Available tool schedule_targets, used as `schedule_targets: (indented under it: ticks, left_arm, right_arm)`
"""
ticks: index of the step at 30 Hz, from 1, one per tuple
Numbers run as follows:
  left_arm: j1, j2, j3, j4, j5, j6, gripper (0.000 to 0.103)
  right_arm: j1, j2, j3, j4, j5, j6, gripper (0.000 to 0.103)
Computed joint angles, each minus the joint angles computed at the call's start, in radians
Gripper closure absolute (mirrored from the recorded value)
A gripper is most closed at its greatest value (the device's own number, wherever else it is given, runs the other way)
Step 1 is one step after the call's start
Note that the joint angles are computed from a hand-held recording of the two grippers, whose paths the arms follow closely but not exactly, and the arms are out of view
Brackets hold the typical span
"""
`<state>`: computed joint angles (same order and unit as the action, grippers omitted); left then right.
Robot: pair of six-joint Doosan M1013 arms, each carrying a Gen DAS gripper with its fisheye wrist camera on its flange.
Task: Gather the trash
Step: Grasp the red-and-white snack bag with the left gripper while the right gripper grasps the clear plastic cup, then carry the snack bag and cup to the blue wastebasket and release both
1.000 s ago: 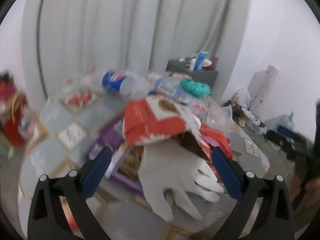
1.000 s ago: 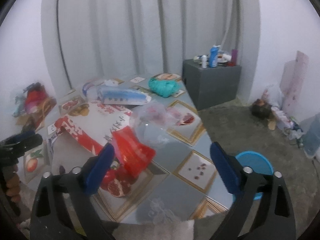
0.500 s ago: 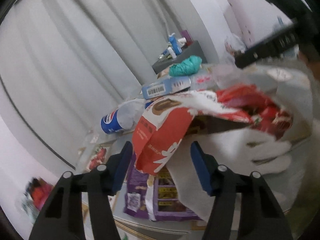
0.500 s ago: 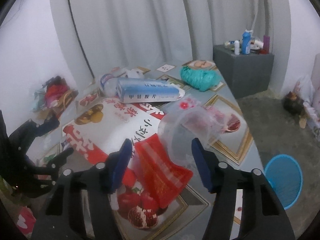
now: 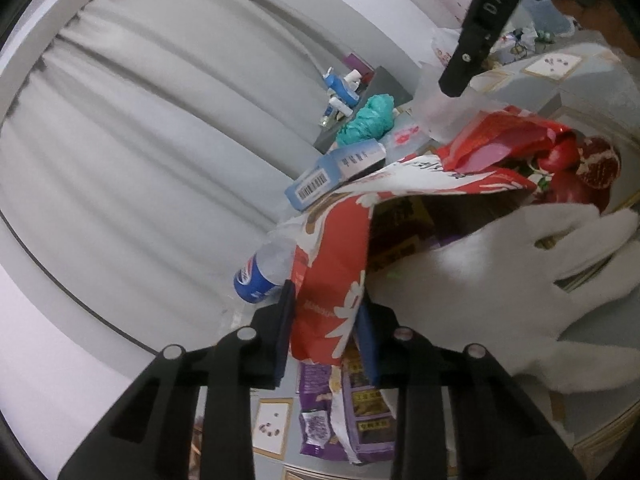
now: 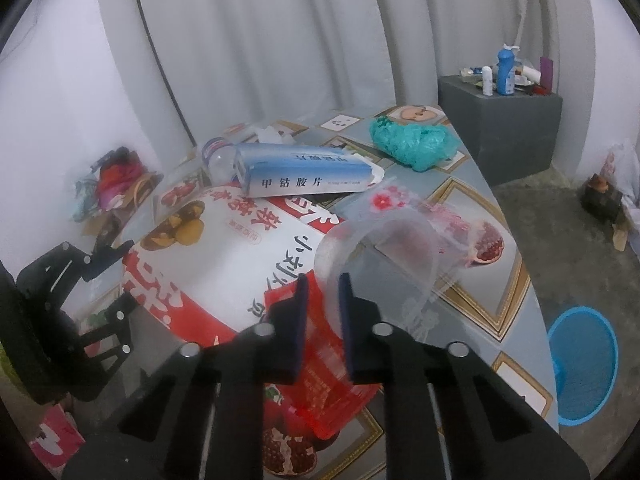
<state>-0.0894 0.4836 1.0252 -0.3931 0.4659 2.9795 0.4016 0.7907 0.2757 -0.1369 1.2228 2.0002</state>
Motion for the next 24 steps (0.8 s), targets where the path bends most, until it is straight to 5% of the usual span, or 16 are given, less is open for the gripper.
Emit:
schedule_targets:
  ticks: [12, 16, 24]
  left_arm:
    - [-0.001, -0.033, 0.065, -0.181, -0.145, 0.192, 0.084]
    - [0.000, -0.050, 0.090, -0.264, -0.204, 0.258, 0.096]
    - [0.003, -0.050, 0.065, -0.263, -0.252, 0.149, 0.101]
  right_arm:
    - [0.013, -0.053, 0.089, -0.058, -0.112, -0.020, 0.100]
    - [0.016, -0.084, 0.142, -0.082, -0.169, 0.007, 0.100]
    - [0.018, -0.133, 0.216, -0.129, -0.269, 0.064, 0.100]
